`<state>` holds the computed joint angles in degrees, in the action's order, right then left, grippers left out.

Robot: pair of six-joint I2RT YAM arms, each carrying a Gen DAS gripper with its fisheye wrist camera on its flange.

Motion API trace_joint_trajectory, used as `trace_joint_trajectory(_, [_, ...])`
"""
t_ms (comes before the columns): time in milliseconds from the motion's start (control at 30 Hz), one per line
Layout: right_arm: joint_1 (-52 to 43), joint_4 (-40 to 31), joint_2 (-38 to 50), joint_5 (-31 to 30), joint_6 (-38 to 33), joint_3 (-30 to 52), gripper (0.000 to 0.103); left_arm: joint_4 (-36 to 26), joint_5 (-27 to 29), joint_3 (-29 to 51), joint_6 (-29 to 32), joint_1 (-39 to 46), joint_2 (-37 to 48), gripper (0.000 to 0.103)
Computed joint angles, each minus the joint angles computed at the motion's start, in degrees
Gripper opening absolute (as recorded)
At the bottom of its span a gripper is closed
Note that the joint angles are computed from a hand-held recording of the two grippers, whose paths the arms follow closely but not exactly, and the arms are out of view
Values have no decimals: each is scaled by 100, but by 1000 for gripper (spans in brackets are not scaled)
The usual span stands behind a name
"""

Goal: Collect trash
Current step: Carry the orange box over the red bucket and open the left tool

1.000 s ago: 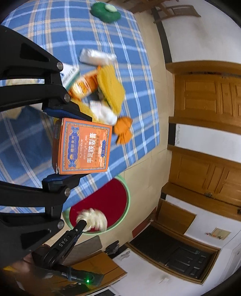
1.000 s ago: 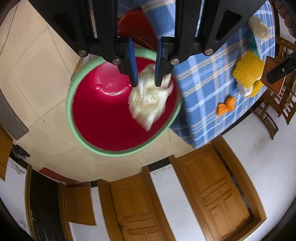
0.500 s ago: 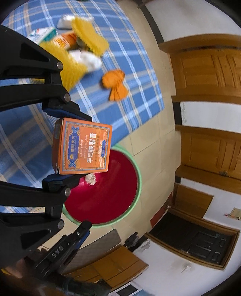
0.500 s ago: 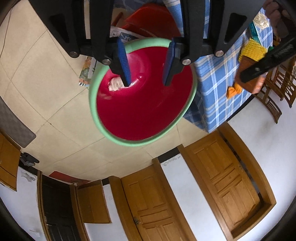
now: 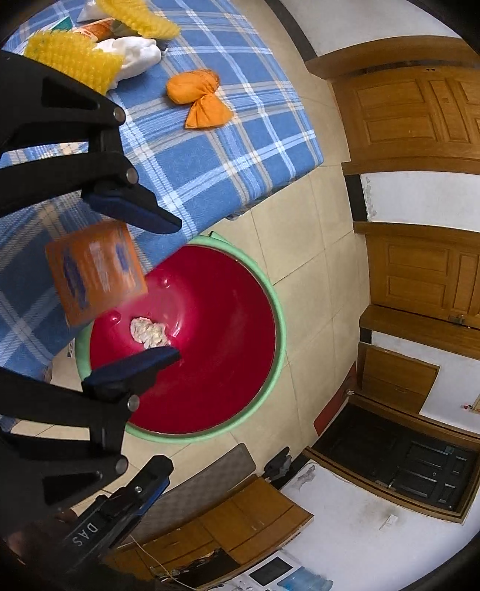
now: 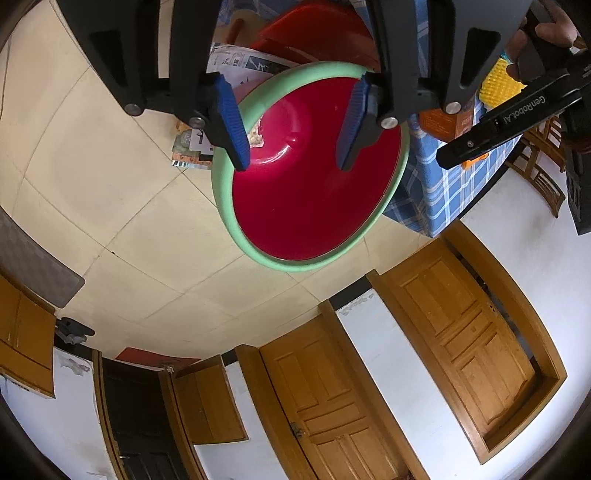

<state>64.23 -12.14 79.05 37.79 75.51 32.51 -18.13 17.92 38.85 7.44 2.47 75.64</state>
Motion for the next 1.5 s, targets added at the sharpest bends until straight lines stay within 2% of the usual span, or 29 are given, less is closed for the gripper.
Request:
trace_joint_trajectory(300, [37,133,-82,-10,-56,-70,54,-313,-207,-113,78,147,-127,69])
trace_joint_trajectory(600, [-3,135,-199,7,-30,-149,54,-341,-90,-340,56,300,9,69])
trace_joint_trajectory(667, [-31,154,-226,0,-33,-185,54,-295,-47,-380,84,314,26,50])
trace_joint_trajectory(700, [-51,174,-248,-7,-36,-217,54,-305,-58,-379,45,267,13,46])
trace_joint_trajectory(1100, [-158,226,-357,-26,90,-398,55,190,-160,97,-124,-180,399,47])
trace_joint_trajectory(1167, [-178,254,-369,-47,82,-424,55,173,-113,192,-172,-164,463,57])
trace_joint_trajectory(1233, [-207,316,-363,-87,77,-459,55,189,-100,208,-193,-142,436,60])
trace_joint_trajectory(1500, [-141,293,-435,-79,73,-451,55,-60,-111,184,-198,2,145,61])
